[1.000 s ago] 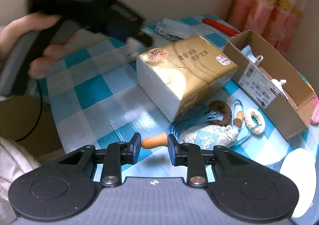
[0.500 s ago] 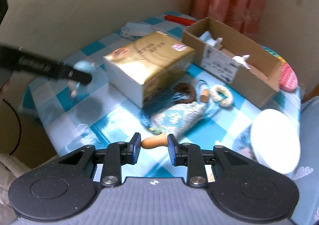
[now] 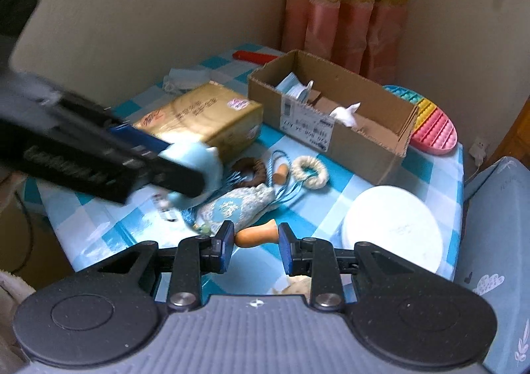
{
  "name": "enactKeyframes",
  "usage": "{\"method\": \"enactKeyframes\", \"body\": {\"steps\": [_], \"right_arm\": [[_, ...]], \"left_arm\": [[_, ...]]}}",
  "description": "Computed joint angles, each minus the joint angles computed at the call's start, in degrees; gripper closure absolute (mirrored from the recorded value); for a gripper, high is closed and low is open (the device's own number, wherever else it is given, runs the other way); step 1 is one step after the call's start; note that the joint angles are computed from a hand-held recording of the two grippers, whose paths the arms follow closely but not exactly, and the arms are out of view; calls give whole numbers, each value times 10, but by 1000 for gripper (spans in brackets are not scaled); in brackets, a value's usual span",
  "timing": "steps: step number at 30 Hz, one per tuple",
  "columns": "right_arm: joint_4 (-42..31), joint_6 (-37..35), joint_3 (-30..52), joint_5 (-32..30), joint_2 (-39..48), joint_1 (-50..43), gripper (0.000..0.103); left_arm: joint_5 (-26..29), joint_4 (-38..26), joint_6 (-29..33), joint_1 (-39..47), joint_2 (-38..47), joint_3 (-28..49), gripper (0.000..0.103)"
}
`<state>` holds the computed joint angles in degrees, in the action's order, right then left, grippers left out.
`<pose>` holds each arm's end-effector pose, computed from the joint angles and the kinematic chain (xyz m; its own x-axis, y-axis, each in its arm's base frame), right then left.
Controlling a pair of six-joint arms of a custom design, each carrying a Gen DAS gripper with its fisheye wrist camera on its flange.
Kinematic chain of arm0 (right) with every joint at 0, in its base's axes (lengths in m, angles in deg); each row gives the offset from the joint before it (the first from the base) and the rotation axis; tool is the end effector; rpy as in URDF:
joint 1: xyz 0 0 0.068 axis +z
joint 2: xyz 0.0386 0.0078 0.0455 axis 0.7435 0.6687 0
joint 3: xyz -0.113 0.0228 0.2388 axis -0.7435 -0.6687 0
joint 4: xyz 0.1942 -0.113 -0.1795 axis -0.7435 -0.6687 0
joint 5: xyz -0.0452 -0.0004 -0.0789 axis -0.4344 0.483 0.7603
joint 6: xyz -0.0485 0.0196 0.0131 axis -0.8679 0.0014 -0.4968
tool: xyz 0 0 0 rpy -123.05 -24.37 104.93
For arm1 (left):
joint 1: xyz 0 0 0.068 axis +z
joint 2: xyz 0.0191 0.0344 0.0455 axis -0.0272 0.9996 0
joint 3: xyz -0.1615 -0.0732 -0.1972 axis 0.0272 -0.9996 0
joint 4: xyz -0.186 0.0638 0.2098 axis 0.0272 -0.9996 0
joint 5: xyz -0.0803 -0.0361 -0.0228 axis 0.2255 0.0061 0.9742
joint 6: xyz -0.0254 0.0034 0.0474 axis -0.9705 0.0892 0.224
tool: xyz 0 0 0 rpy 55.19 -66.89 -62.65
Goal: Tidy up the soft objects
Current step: 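Carry the plush toy into the cardboard box and open the left tool, then lower the orange foam piece into the box and open the right tool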
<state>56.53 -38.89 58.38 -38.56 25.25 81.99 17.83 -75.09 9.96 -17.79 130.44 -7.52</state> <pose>0.3208 0.2150 0.2518 -0.5723 -0.5137 -0.6392 -0.6082 0.7887 -0.0893 0.3138 -0.0985 0.2549 -0.7554 0.0270 -0.6547 0.2657 0.9260 -0.2683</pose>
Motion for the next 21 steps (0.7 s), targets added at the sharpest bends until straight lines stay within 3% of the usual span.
{"method": "enactKeyframes", "body": {"steps": [9, 17, 19, 21], "right_arm": [[6, -24, 24, -18, 15, -33, 70], [13, -29, 53, -28, 45, -44, 70], [13, -27, 62, -28, 54, -45, 70], [12, -25, 70, -28, 62, -46, 70]], "left_arm": [[-1, -37, 33, 7, 179, 216, 61], [-38, -77, 43, 15, 325, 403, 60], [-46, -71, 46, 17, 345, 422, 58], [-56, -63, 43, 20, 355, 428, 39]]}}
